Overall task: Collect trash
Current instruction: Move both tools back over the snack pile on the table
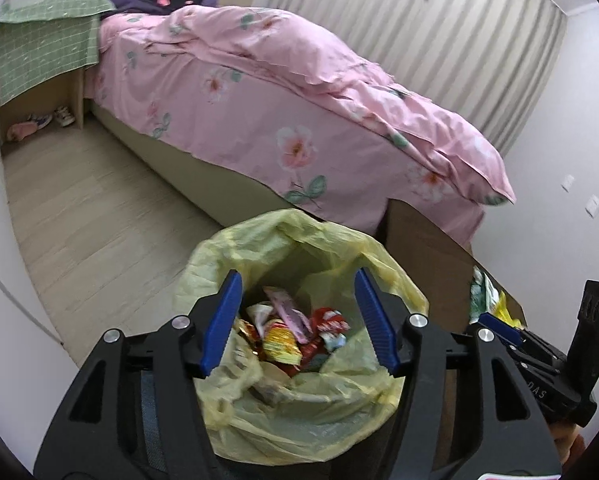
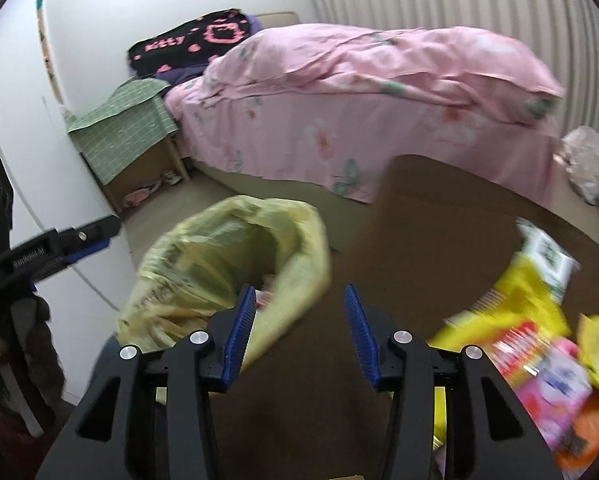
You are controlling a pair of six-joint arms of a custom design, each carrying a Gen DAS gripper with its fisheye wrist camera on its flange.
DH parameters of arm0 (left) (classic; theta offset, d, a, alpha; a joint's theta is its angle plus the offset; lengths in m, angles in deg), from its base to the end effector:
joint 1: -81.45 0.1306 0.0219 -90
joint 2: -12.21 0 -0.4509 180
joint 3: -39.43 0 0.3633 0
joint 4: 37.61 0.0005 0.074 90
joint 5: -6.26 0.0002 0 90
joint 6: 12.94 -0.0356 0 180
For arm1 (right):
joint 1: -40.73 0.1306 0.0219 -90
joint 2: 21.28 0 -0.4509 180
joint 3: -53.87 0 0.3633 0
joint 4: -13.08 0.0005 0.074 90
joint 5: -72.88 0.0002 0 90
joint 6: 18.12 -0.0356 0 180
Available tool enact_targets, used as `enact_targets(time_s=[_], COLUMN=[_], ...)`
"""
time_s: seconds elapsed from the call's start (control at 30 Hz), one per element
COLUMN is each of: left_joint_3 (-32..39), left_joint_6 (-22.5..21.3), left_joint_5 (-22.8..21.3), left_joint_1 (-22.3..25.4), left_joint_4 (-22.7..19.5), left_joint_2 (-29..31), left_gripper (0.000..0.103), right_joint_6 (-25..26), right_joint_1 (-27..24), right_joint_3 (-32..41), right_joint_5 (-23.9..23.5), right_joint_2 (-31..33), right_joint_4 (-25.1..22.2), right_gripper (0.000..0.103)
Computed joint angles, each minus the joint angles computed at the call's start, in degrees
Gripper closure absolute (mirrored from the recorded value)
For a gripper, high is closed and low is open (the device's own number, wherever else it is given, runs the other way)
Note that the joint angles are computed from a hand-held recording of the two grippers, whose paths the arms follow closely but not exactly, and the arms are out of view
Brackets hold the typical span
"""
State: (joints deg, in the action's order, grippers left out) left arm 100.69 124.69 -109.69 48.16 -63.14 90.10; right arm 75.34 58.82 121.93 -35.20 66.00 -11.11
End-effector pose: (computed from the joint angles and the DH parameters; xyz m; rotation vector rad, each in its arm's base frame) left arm 0.3041 -0.1816 0.3962 -0.5019 2.1730 -0.2497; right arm 0.3976 0.1410 0.3871 -0.5920 2.2575 0.4951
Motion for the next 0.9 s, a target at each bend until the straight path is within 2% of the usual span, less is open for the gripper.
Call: enact_targets(time_s=[0.13, 0.2, 0.27, 0.4, 0.5, 0.57, 0.7, 0.77, 0.9], left_joint_3=[1.6, 2.8, 4.3, 8.1, 11.3, 14.1, 19.7, 22.8, 32.8], left_joint_6=[-3.7, -5.6, -7.8, -12.9, -15.9, -17.9, -21.6, -23.9, -29.3], left_joint_5=[1.0, 1.9, 3.2, 6.6, 10.3, 12.4, 14.3, 15.5, 22.3], left_joint_1=[-3.2, -4.6, -6.1, -8.9, -10.5, -11.4, -13.7, -14.4, -14.2], left_joint_4=[2.3, 3.4, 4.4, 5.9, 7.0, 6.6, 5.5, 5.2, 2.3], left_joint_2=[2.2, 3.9, 5.7, 10.2, 13.8, 16.4, 21.3, 23.7, 30.3], left_gripper=[0.047, 0.047, 0.046, 0.046, 0.046, 0.046, 0.046, 0.046, 0.046], right_joint_6=[2.3, 3.9, 5.5, 9.8, 11.0, 11.0, 7.4, 6.1, 1.6], right_joint_1=[-5.0, -7.7, -11.1, -18.8, -24.8, -29.0, -36.1, -37.3, -37.9], right_joint_3=[-4.1, -6.1, -7.7, -9.2, -10.7, -11.4, -10.9, -11.1, -10.5], right_joint_5=[1.3, 1.0, -0.6, -0.1, -0.5, -1.4, -4.7, -5.4, -7.5], right_joint_2=[-4.5, -6.8, -8.6, -11.1, -12.3, -12.5, -9.6, -8.1, -3.1], right_joint_4=[1.8, 2.9, 3.5, -0.5, -0.7, 0.0, -0.9, 0.2, 2.0], right_gripper=[0.059, 0.05, 0.046, 0.046, 0.046, 0.046, 0.046, 0.046, 0.046])
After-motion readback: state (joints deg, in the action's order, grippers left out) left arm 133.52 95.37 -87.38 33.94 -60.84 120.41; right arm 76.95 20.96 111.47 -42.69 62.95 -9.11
